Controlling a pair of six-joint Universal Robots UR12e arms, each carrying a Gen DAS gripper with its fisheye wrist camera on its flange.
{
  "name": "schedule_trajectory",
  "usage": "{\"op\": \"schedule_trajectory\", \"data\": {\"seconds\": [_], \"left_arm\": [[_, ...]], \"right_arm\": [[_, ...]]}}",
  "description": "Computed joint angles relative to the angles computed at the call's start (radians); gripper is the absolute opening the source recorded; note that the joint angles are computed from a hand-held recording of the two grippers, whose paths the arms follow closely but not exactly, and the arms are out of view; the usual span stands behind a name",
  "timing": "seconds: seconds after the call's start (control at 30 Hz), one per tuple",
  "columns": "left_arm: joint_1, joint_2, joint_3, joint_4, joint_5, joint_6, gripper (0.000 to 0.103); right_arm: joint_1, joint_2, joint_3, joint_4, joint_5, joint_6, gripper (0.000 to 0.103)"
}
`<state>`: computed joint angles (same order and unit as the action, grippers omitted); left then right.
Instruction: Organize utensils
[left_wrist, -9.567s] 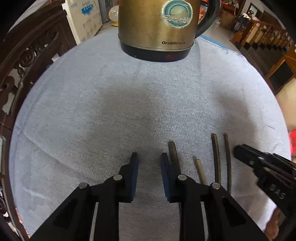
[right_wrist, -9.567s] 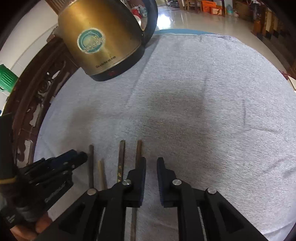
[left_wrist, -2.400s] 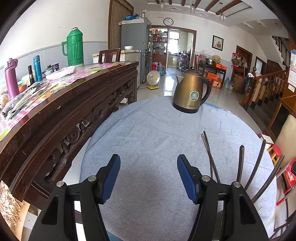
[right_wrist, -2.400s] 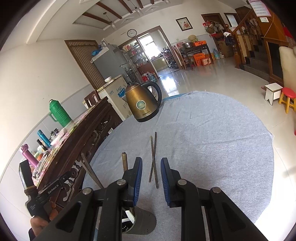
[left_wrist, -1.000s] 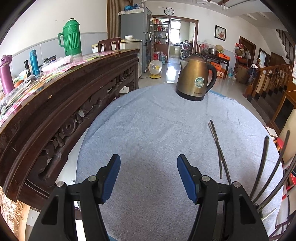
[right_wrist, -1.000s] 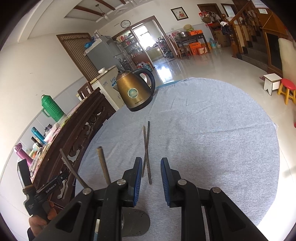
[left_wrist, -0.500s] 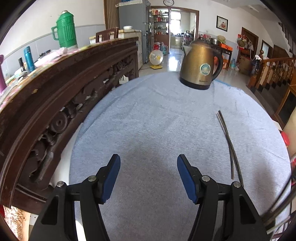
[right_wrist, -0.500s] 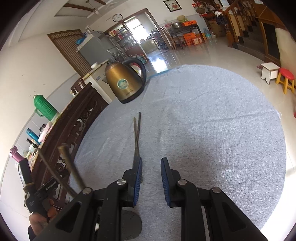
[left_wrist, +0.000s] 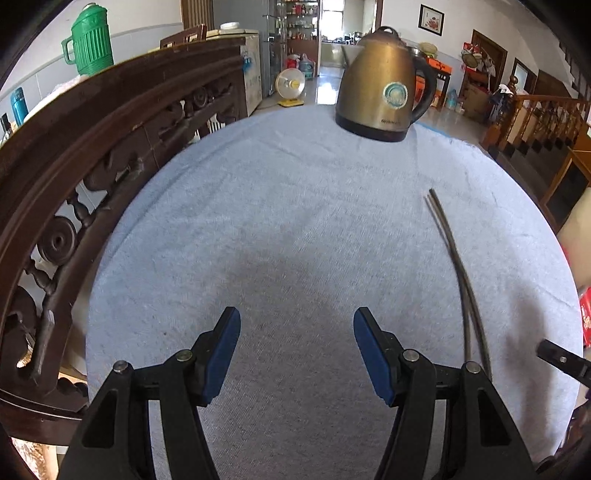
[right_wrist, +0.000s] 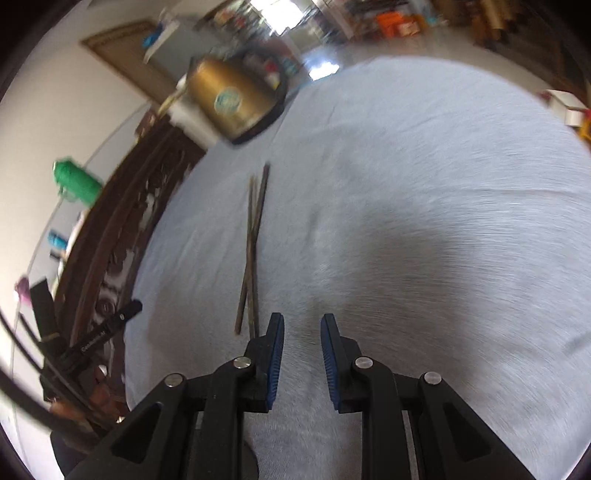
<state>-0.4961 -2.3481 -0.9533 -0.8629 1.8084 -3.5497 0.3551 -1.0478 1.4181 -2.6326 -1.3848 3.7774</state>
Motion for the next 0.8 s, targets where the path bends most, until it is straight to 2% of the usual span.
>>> {"op": "schedule_trajectory", "data": {"seconds": [0.1,0.23,0.4,0.57,0.6,0.63,0.8], "left_arm": [[0.006,0.010,-0.021,-0.002,-0.006,-0.014,0.064],[0.012,0.020,-0.040,0.001,-0.017,-0.022,0.064],[0.011,0.026,-0.050,0.011,-0.029,-0.015,0.064],[0.008,0.029,-0.054,0.017,-0.037,-0.006,0.064],[0.008,0.029,-0.054,0.016,-0.038,-0.007,0.064],[0.007,0.030,-0.054,0.016,-0.040,-0.007,0.064],[0.006,0.030,-0.049,0.021,-0.037,0.001,0.064]], "right_arm": [[0.009,0.042,-0.058,0.047,0.037,-0.125,0.023],[0.019,0.082,-0.114,0.095,0.062,-0.210,0.023],[0.033,0.110,-0.164,0.126,0.021,-0.275,0.023],[0.052,0.121,-0.197,0.177,-0.054,-0.371,0.021],[0.058,0.127,-0.213,0.195,-0.086,-0.384,0.014],[0.062,0.129,-0.218,0.204,-0.112,-0.394,0.010],[0.054,0.110,-0.173,0.144,-0.137,-0.314,0.007]]}}
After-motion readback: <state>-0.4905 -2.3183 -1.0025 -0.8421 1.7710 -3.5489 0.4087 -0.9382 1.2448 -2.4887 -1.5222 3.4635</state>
